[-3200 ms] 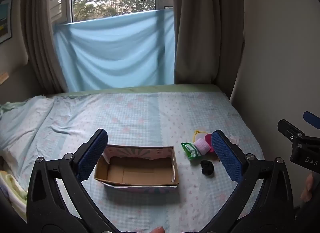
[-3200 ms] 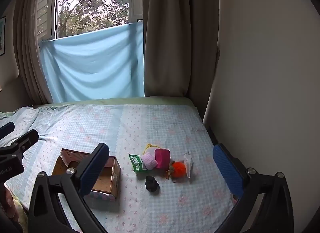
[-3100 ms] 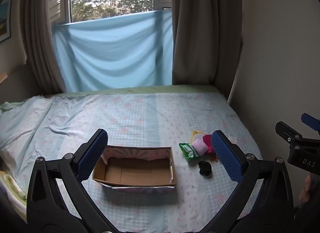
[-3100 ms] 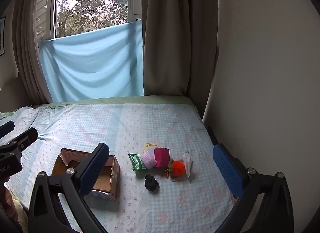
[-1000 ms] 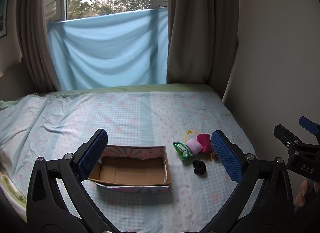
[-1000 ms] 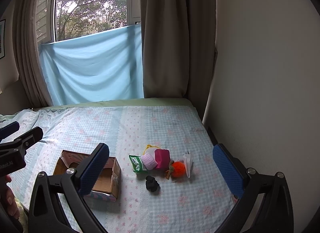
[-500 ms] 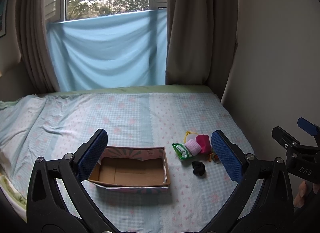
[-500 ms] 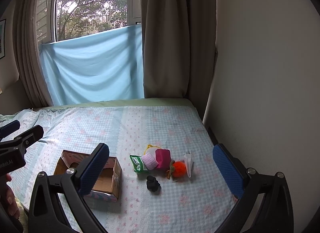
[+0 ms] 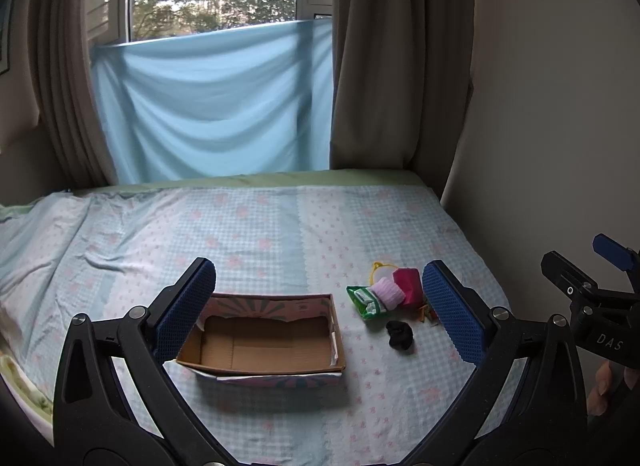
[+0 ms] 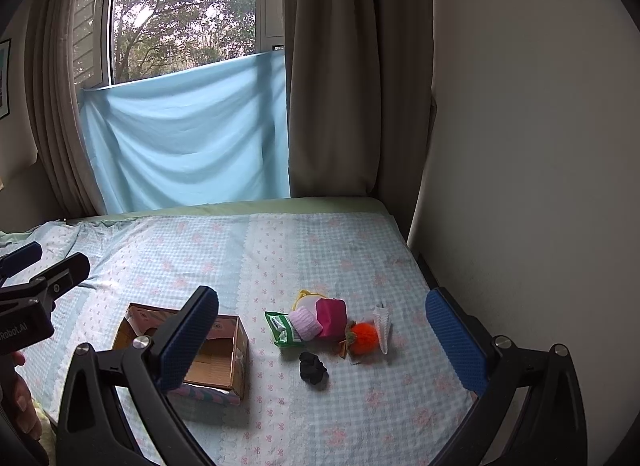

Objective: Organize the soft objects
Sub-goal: 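Grasp the pink fluffy ball with the left tool while the right tool grasps the orange pompom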

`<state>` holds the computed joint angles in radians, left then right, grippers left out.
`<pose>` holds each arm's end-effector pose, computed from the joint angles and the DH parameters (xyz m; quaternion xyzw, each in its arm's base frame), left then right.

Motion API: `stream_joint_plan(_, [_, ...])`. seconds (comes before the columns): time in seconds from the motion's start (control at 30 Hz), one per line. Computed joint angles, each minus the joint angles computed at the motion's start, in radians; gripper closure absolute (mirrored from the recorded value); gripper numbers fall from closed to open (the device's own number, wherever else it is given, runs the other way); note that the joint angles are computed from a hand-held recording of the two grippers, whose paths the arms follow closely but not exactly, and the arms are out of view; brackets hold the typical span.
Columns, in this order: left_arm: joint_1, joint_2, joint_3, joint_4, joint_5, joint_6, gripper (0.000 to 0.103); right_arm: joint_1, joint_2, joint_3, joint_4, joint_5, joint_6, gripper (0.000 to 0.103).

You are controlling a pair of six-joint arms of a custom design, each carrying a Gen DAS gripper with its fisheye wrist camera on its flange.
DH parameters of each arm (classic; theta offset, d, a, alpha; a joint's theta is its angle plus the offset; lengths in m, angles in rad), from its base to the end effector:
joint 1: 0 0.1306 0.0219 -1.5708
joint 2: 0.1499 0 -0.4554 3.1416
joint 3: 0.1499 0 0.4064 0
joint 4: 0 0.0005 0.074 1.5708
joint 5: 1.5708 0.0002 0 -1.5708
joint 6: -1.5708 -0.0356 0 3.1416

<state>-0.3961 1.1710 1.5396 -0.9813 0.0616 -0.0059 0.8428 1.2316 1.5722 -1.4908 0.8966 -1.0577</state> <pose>0.3476 -0.1483 0.6551 0.1910 0.8663 -0.1161 0.4467 0.2596 0.2487 0.6257 0.1845 0.8665 -0.0934 0.4542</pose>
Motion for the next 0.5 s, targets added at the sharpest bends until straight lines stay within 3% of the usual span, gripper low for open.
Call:
stream_joint_plan(0.3, [0.024, 0.069, 0.034, -0.034, 0.116, -0.079, 0.0, -0.025, -0.006, -0.05, -0.059, -0.058, -0.169, 0.0])
stream_joint_plan(0.4, [-0.008, 0.12, 0.039, -0.033, 0.132, -0.109, 0.0, -0.062, -0.028, -0.108, -0.02, -0.108, -0.165, 0.0])
stream_joint_plan(0.5, [-0.046, 0.185, 0.059, -0.034, 0.148, -0.114, 0.0, -0.125, -0.065, -0.188, 0.075, -0.188, -0.125, 0.0])
